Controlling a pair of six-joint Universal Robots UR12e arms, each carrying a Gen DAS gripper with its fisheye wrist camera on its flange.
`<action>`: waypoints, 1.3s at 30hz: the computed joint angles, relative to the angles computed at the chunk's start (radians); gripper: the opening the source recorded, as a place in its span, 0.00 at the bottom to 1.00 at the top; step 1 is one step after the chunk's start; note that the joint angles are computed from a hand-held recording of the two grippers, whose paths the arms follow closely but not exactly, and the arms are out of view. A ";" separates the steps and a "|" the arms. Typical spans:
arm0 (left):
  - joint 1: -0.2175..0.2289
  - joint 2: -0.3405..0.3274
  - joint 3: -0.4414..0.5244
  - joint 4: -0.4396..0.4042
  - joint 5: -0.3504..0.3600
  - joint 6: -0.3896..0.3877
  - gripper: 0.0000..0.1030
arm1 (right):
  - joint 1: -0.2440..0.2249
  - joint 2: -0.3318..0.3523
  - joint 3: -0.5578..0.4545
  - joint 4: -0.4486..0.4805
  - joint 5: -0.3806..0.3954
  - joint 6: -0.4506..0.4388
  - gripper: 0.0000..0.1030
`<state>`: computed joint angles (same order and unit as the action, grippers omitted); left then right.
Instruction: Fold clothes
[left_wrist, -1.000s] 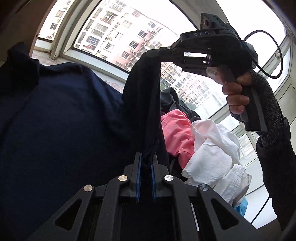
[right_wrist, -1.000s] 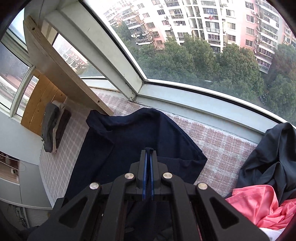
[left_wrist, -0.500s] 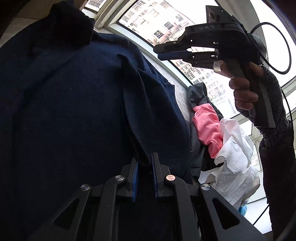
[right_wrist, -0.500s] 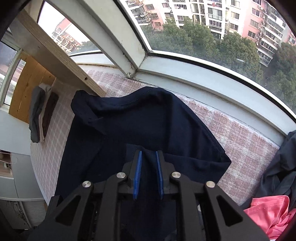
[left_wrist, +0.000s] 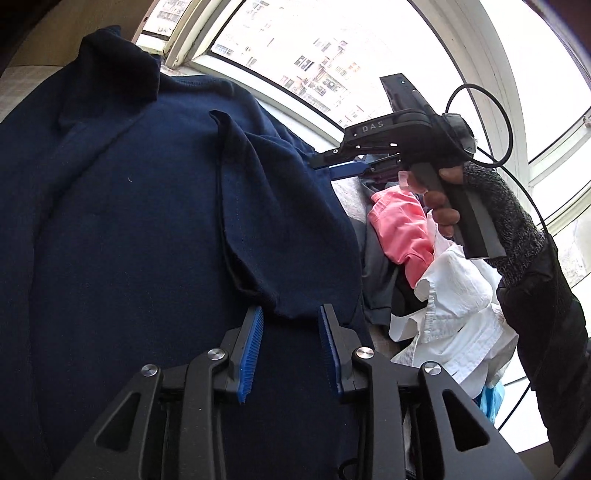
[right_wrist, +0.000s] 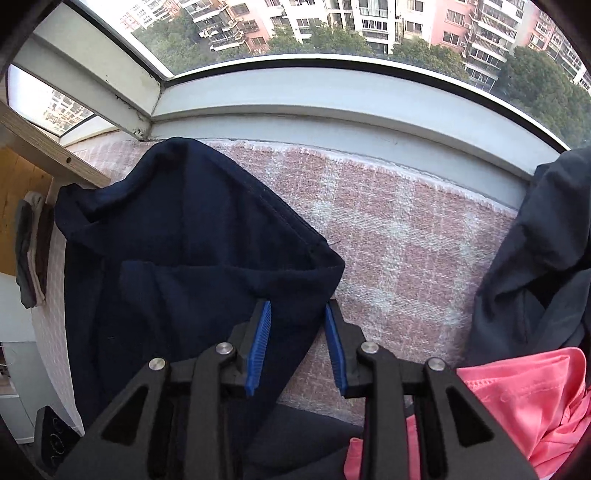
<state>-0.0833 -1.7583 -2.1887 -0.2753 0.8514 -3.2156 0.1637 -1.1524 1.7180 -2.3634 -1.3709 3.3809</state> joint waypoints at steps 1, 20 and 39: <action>0.001 0.002 -0.001 0.000 -0.004 0.003 0.28 | -0.002 -0.005 0.012 -0.029 0.003 0.001 0.03; 0.030 0.129 -0.060 -0.242 -0.043 0.217 0.33 | -0.024 -0.113 0.107 -0.110 -0.036 0.049 0.12; 0.063 0.618 -0.298 -0.840 -0.041 0.714 0.33 | 0.128 -0.362 0.288 -0.069 -0.185 0.132 0.30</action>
